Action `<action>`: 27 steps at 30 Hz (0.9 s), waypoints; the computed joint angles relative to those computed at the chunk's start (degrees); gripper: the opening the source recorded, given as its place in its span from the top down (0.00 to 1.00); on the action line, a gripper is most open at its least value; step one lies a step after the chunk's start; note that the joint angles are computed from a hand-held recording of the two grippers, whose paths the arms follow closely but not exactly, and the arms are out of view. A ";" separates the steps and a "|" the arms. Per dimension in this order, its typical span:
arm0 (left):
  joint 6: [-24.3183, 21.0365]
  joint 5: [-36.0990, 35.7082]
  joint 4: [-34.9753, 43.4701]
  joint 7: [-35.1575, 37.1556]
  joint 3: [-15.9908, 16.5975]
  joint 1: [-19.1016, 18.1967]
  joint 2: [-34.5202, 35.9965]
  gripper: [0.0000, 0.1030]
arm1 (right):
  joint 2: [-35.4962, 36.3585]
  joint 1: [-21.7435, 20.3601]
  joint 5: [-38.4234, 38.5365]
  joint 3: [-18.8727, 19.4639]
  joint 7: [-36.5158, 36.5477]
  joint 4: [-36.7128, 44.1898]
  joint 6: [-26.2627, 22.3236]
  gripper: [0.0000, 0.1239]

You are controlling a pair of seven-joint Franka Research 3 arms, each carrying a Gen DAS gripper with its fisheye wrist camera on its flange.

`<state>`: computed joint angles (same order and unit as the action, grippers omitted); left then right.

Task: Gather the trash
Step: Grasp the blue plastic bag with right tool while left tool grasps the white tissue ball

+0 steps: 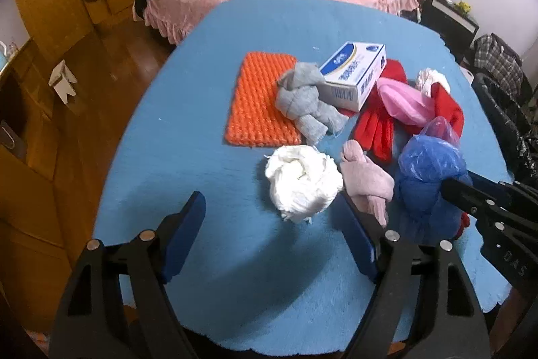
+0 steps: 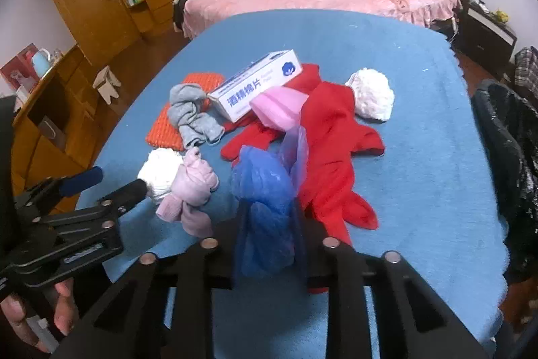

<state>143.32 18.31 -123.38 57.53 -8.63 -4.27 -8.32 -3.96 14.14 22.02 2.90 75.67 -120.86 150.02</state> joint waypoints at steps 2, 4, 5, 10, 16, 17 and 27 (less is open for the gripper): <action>-0.21 -0.99 0.56 0.86 0.14 -0.17 1.06 0.31 | 0.01 0.04 0.55 -0.09 -0.65 0.02 -0.05 0.84; -0.05 -2.19 0.71 1.72 0.32 -0.28 1.61 0.33 | -0.05 0.01 1.49 -0.25 -1.26 0.23 -0.45 0.84; 0.21 -2.86 0.68 2.19 0.42 -0.32 1.76 0.34 | -0.14 -0.03 1.94 -0.33 -1.56 0.35 -0.67 0.85; 0.59 -4.73 1.00 3.92 0.45 -0.53 2.33 0.44 | -0.79 -0.17 3.54 -0.54 -2.95 0.71 -0.84 0.85; 1.28 -8.75 0.72 7.52 0.63 -0.86 2.06 0.71 | -1.43 -0.21 3.81 -0.53 -3.48 0.88 -0.88 0.85; 1.19 -8.66 0.83 7.45 0.54 -0.87 2.08 0.73 | -1.62 -0.27 3.92 -0.61 -3.55 0.82 -0.91 0.85; -0.07 -6.89 1.95 5.29 0.22 -0.80 -0.71 0.80 | -3.90 -0.67 4.83 -1.18 -4.49 0.20 -0.06 0.85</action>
<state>143.26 11.42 -121.43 62.83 -8.41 -5.08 -9.03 -7.86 13.47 26.85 1.73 71.18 -120.66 149.96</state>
